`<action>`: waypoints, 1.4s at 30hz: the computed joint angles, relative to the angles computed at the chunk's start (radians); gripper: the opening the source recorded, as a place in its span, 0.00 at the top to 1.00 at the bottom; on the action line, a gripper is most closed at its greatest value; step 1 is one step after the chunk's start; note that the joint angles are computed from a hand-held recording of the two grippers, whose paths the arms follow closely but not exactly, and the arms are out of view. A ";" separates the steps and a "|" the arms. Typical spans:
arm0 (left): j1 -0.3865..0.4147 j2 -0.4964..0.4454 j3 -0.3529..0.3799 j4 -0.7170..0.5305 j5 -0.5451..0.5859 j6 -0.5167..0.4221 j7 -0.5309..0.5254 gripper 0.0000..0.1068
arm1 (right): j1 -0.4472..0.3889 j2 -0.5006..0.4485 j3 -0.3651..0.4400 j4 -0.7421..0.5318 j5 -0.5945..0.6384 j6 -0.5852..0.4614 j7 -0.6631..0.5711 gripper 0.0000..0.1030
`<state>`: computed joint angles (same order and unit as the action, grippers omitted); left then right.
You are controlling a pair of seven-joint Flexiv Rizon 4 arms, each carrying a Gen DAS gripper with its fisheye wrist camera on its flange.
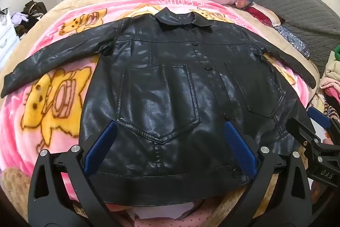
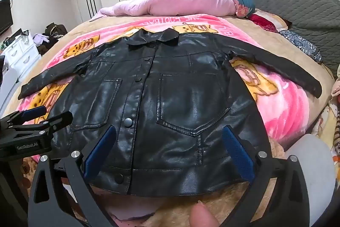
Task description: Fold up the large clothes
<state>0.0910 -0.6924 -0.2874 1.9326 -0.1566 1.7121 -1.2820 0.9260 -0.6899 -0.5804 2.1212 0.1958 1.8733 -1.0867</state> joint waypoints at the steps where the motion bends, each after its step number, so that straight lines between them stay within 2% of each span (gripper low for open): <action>1: 0.016 -0.004 -0.019 0.004 0.005 0.013 0.002 0.12 | 0.002 -0.001 -0.001 0.000 0.002 0.001 0.001 0.04; 9: 0.012 -0.005 -0.017 -0.004 0.007 0.002 -0.005 0.12 | -0.001 0.009 0.006 0.002 0.005 0.005 -0.005 0.04; 28: 0.060 0.007 -0.067 0.020 0.019 0.007 -0.005 0.12 | 0.027 0.003 -0.014 0.007 0.014 0.006 -0.011 0.04; 42: 0.059 0.010 -0.066 0.021 0.020 0.008 -0.006 0.12 | 0.020 0.008 -0.007 0.007 0.014 0.006 -0.013 0.04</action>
